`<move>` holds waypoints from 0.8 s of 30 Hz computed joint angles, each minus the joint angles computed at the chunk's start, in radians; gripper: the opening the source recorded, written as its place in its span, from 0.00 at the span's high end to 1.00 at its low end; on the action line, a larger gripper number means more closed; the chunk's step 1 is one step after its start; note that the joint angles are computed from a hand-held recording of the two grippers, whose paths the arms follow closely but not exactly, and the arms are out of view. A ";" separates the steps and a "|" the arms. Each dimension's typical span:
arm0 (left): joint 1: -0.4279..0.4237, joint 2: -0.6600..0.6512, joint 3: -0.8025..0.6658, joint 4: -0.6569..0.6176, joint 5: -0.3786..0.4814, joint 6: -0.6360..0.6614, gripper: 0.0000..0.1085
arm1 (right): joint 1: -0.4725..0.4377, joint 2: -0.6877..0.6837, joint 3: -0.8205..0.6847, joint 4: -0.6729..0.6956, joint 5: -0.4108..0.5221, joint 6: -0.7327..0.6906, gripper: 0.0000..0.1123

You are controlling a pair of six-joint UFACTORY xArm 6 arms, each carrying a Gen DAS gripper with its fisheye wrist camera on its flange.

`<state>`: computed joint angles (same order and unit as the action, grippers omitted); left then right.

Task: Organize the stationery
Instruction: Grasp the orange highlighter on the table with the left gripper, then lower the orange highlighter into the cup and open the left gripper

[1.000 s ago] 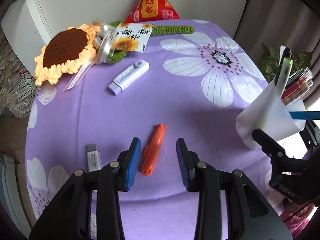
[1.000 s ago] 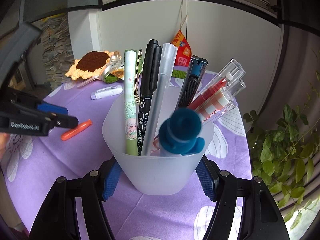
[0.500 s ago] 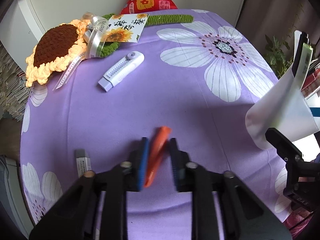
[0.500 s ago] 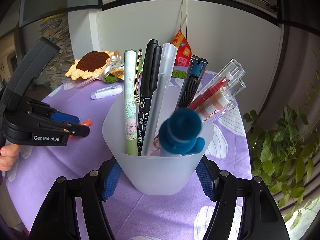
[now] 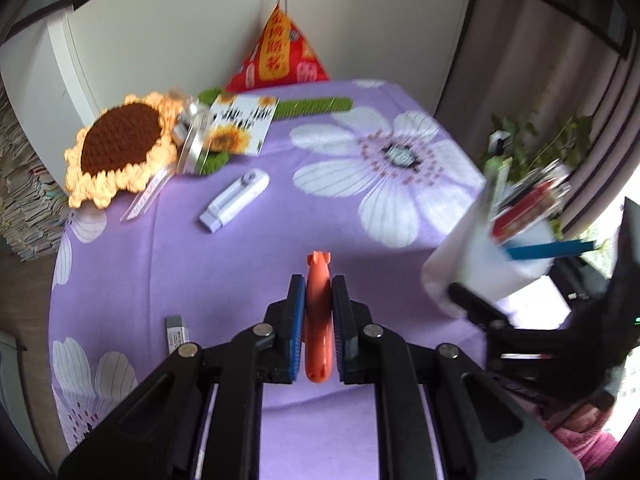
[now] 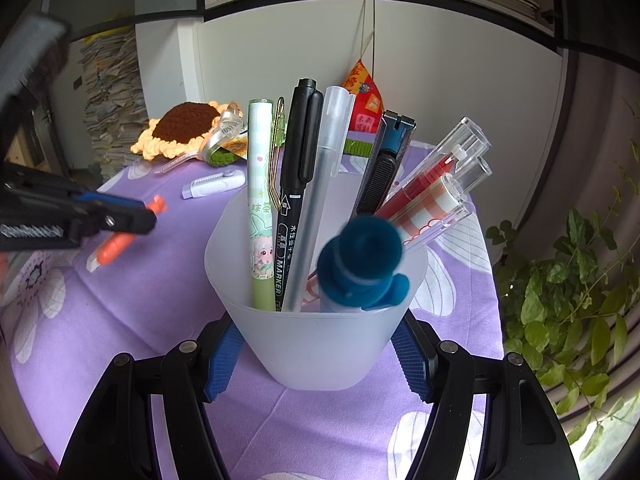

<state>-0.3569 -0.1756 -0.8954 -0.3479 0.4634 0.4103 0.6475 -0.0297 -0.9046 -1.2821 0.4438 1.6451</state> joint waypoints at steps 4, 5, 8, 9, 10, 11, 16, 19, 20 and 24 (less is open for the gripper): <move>-0.026 -0.054 -0.008 -0.169 0.008 0.115 0.90 | 0.000 0.000 0.000 -0.001 0.000 0.001 0.38; -0.036 -0.059 -0.018 -0.208 0.013 0.142 0.90 | 0.002 0.001 -0.002 0.000 0.002 0.001 0.38; -0.068 -0.049 -0.058 -0.279 0.038 0.185 0.90 | 0.000 0.001 0.000 0.000 0.000 0.000 0.38; -0.077 -0.047 -0.066 -0.296 0.044 0.196 0.90 | 0.003 0.002 -0.003 0.001 0.003 0.001 0.38; -0.091 -0.041 -0.075 -0.317 0.045 0.212 0.90 | 0.002 0.002 -0.002 0.001 0.002 0.001 0.38; -0.102 -0.033 -0.086 -0.338 0.047 0.226 0.90 | 0.000 0.001 -0.001 -0.001 0.000 0.001 0.38; -0.145 0.024 -0.134 -0.398 0.054 0.259 0.90 | 0.000 0.002 -0.002 -0.001 0.000 0.001 0.38; -0.152 0.045 -0.148 -0.458 0.050 0.301 0.90 | 0.001 0.002 -0.002 0.002 0.000 -0.001 0.38; -0.151 0.046 -0.148 -0.475 0.051 0.315 0.90 | -0.007 0.003 0.000 -0.004 -0.007 0.003 0.38; -0.143 0.055 -0.151 -0.561 0.058 0.382 0.90 | -0.005 0.003 0.000 -0.005 -0.006 0.005 0.38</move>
